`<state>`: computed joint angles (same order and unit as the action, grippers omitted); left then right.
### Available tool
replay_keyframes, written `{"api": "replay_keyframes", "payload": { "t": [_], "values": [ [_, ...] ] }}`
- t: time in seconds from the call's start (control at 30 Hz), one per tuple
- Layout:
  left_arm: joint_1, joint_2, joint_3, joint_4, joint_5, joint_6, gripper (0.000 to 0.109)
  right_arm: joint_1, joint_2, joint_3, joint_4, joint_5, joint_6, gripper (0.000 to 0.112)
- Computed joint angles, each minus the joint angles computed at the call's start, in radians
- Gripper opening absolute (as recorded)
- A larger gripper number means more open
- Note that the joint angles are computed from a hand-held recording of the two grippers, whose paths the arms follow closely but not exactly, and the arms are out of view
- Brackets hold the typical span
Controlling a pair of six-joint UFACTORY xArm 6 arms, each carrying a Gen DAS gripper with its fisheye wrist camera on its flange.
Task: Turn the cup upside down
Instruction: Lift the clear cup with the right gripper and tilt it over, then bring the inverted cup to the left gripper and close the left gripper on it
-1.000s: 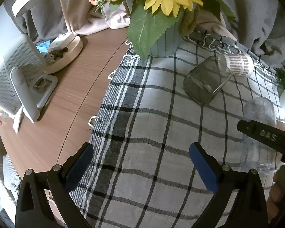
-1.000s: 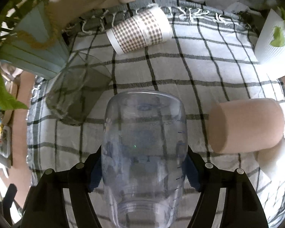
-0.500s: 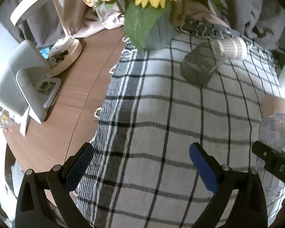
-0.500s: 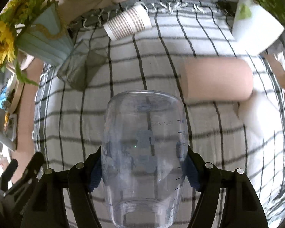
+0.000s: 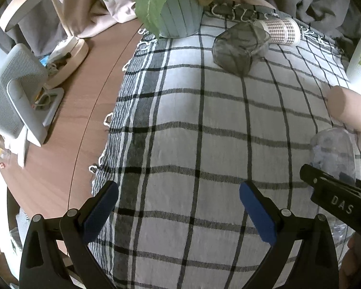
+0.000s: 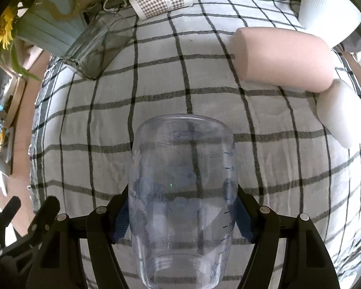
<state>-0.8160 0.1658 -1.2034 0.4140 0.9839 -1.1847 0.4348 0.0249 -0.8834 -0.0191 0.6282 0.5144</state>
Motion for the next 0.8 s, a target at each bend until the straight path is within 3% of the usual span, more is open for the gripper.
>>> {"api": "replay_keyframes", "payload": {
  "t": [0.4, 0.5, 0.8],
  "values": [
    [-0.019, -0.004, -0.014, 0.027, 0.057, -0.052, 0.102, 0.012, 0.023, 0.004, -0.012, -0.039, 0.014, 0.072],
    [-0.027, -0.010, -0.023, 0.049, 0.072, -0.065, 0.102, -0.003, -0.019, 0.047, 0.040, -0.062, -0.027, 0.077],
    [-0.053, -0.020, -0.054, 0.038, 0.048, -0.049, 0.102, -0.041, -0.303, 0.212, -0.010, -0.120, 0.032, 0.081]
  ]
}}
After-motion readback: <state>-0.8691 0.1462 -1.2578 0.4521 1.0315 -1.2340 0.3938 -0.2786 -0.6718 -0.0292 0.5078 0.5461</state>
